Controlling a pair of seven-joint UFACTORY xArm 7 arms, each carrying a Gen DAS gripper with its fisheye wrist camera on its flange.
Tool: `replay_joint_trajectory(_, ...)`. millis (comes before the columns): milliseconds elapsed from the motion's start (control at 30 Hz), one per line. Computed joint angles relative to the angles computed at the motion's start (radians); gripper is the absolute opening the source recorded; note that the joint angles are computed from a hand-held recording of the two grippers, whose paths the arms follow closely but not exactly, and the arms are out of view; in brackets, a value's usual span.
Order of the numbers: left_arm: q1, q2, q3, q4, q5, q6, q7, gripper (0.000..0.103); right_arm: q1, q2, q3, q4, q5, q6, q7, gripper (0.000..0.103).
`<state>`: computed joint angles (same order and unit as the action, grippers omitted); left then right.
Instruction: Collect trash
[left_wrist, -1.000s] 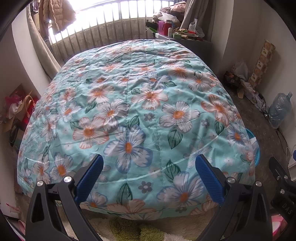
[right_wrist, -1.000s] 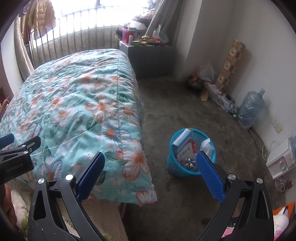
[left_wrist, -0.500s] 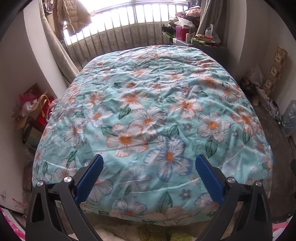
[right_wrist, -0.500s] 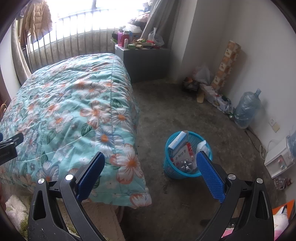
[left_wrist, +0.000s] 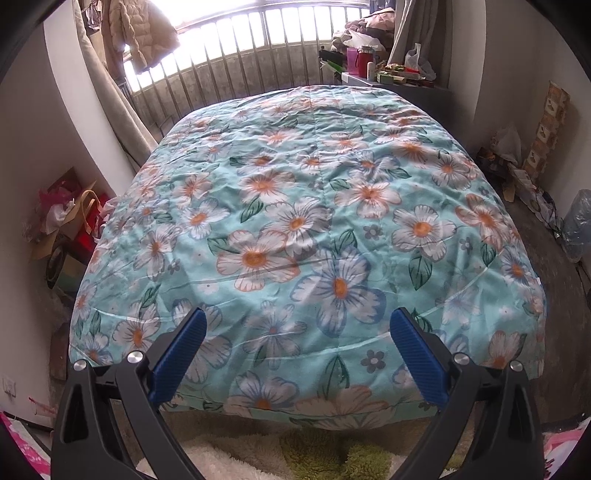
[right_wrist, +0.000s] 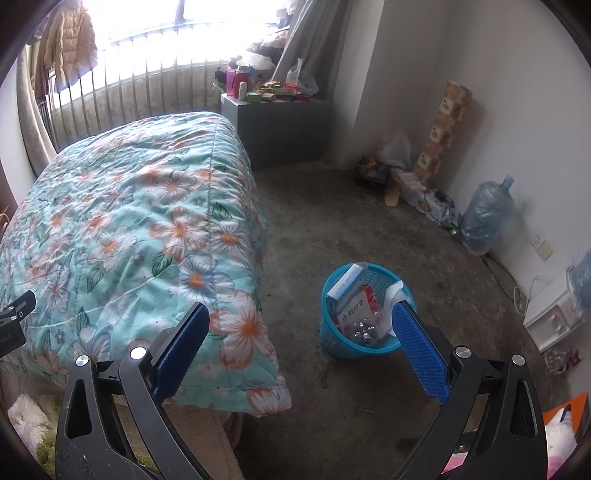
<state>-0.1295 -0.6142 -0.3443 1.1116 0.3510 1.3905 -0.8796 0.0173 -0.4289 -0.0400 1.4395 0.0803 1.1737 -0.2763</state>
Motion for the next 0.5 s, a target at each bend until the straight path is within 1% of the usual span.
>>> replay_joint_trajectory(500,-0.012,0.013,0.0,0.005,-0.003,0.004,0.007,0.097,0.0,-0.003,0.001,-0.008,-0.003,0.008,-0.023,0.095)
